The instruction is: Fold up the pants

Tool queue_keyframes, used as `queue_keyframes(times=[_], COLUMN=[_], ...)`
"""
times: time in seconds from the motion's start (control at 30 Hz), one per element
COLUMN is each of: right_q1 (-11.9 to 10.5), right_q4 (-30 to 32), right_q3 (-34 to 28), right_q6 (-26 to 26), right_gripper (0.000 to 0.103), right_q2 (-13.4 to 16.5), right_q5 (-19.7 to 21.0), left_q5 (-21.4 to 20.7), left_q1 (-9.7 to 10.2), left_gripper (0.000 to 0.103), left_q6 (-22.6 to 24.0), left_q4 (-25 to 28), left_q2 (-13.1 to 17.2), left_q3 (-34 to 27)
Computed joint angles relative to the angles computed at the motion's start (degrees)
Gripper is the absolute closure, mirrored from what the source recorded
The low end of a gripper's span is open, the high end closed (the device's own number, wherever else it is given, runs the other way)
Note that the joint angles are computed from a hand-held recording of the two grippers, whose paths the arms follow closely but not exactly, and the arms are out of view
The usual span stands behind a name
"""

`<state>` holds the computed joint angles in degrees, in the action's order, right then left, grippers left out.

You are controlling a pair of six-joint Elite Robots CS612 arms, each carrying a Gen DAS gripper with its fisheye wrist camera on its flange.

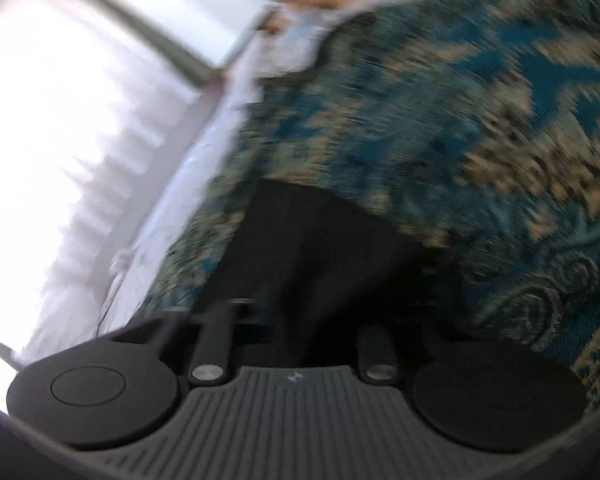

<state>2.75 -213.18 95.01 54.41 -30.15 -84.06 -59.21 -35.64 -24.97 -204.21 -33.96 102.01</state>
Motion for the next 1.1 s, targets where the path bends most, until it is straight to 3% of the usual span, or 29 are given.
queue_keyframes(times=[0.07,0.1,0.13,0.23,0.33,0.43,0.53,0.6,0.67,0.8,0.83,0.87,0.9,0.97,1.1], right_q1=[-0.05,0.49,1.68,5.30,9.33,14.40,18.90,21.23,23.10,25.35,25.84,26.18,26.49,27.04,25.49], right_q4=[0.47,2.35,6.20,12.04,12.60,13.80,17.85,21.06,22.96,24.76,23.00,20.70,19.57,17.84,15.92], right_q3=[0.23,0.26,0.04,-2.42,-6.85,-12.75,-16.88,-18.34,-18.70,-16.61,-15.90,-14.93,-14.56,-13.13,-9.11], right_q6=[3.21,1.31,-3.00,-15.08,-26.55,-42.09,-53.78,-59.13,-63.31,-66.15,-67.91,-69.98,-71.46,-72.87,-73.73], right_gripper=[0.096,0.095,0.096,0.096,0.097,0.097,0.097,0.097,0.097,0.096,0.093,0.071,0.065,0.041,0.026], right_q2=[-0.39,-1.17,-2.49,-4.28,-4.12,-2.35,-0.24,0.90,1.83,1.90,2.03,1.95,1.96,1.43,-0.76], right_q5=[-0.30,-2.17,-6.07,-15.40,-18.72,-16.00,-8.04,-3.60,0.12,3.46,2.19,0.90,-0.49,-2.45,2.82], left_q5=[-1.07,-2.13,-3.28,-3.31,1.06,4.25,6.29,5.15,3.89,5.13,5.20,4.91,4.47,2.77,-0.24], left_q1=[0.31,0.61,1.00,1.74,2.31,3.52,5.22,6.65,7.53,7.36,7.30,7.41,7.45,7.62,8.23], left_gripper=[0.026,0.040,0.051,0.065,0.067,0.067,0.069,0.070,0.074,0.074,0.073,0.072,0.069,0.063,0.061], left_q6=[-1.11,-1.19,-1.17,-0.83,-0.98,-2.71,-8.73,-14.42,-16.82,-12.48,-11.83,-11.42,-11.38,-12.04,-14.00], left_q4=[0.34,-0.13,-1.21,-6.13,-9.24,-10.54,-8.05,-6.00,-6.61,-11.28,-11.75,-12.02,-12.16,-13.18,-14.71], left_q2=[-1.19,-1.91,-2.64,-3.90,-4.76,-5.32,-5.99,-6.55,-6.40,-5.25,-5.02,-4.87,-4.86,-5.05,-5.61], left_q3=[1.02,1.92,3.11,6.46,9.05,11.04,12.93,14.28,15.38,16.42,16.37,16.20,16.14,16.44,16.24])
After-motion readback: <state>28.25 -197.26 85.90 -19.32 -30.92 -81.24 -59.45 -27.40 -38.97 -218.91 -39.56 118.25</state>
